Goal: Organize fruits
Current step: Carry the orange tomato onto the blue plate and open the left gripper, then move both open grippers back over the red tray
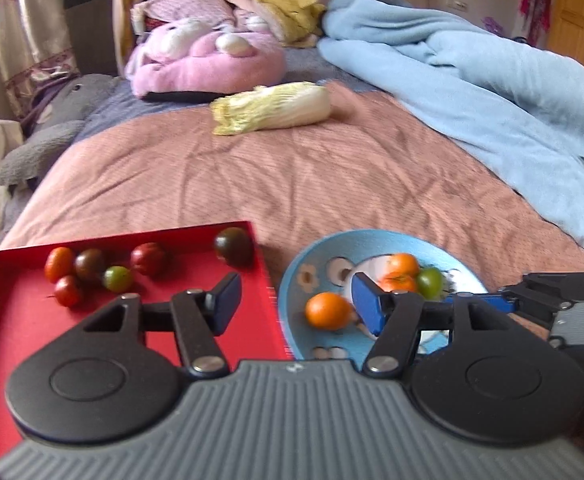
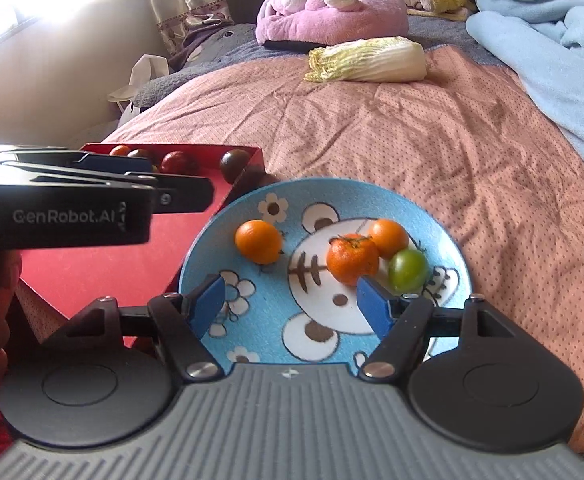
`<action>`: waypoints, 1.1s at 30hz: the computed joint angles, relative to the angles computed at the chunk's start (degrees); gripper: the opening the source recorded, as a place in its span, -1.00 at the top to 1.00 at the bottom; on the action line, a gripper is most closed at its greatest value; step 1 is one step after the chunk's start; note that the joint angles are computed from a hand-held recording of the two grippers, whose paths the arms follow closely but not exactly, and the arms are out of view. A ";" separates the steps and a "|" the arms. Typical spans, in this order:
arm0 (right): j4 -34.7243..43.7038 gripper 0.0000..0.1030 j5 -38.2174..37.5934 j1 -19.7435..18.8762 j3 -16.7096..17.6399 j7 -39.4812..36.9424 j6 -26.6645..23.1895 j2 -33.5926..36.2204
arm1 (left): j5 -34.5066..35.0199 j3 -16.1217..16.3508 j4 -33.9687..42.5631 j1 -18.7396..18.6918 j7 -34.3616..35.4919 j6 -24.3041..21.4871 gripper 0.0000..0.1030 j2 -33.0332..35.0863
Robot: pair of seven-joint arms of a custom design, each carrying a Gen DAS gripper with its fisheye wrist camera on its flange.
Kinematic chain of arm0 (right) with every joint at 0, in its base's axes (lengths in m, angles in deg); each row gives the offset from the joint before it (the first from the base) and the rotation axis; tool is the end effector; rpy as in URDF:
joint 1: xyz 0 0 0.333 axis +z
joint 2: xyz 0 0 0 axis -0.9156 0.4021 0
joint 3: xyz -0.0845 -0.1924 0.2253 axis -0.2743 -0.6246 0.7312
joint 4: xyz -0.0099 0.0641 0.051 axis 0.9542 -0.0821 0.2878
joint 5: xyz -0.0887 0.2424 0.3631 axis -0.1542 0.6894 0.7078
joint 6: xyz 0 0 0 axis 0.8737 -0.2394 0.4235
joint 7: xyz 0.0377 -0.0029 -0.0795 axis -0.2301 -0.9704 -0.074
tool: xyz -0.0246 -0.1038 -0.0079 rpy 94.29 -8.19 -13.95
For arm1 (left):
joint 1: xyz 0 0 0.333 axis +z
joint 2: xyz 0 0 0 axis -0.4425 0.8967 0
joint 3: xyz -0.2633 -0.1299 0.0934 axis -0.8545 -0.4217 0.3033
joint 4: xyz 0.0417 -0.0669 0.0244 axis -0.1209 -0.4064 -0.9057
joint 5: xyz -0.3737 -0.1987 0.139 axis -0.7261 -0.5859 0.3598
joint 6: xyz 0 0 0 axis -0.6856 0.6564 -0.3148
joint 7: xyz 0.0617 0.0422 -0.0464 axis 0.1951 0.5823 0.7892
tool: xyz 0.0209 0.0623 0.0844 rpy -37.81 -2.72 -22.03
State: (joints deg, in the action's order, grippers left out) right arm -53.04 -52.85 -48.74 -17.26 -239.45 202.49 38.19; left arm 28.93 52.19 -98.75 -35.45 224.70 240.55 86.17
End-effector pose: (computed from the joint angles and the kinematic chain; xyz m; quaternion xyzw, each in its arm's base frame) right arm 0.4858 0.2657 0.3466 -0.5161 0.7705 -0.2501 0.2782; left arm 0.6212 -0.2831 0.3846 -0.3128 0.8549 -0.3948 0.1242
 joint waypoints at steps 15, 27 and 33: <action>19.03 -0.13 -2.82 2.83 -4.46 -14.22 1.49 15.05 | 34.35 24.41 6.49 -16.02 -49.71 11.68 -0.23 9.56; 31.66 -0.09 8.24 5.67 -9.50 -33.82 0.34 26.81 | 47.38 32.74 9.96 -20.44 -68.72 9.25 -0.23 13.18; 33.10 -0.09 12.31 6.76 -11.20 -37.48 0.50 28.69 | 51.22 29.99 11.10 -17.64 -72.27 6.95 -0.23 13.64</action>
State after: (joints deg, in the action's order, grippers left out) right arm -19.94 -40.55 -41.97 -28.46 -276.93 203.00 66.88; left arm 80.15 82.18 -87.65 -53.10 152.43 247.50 99.81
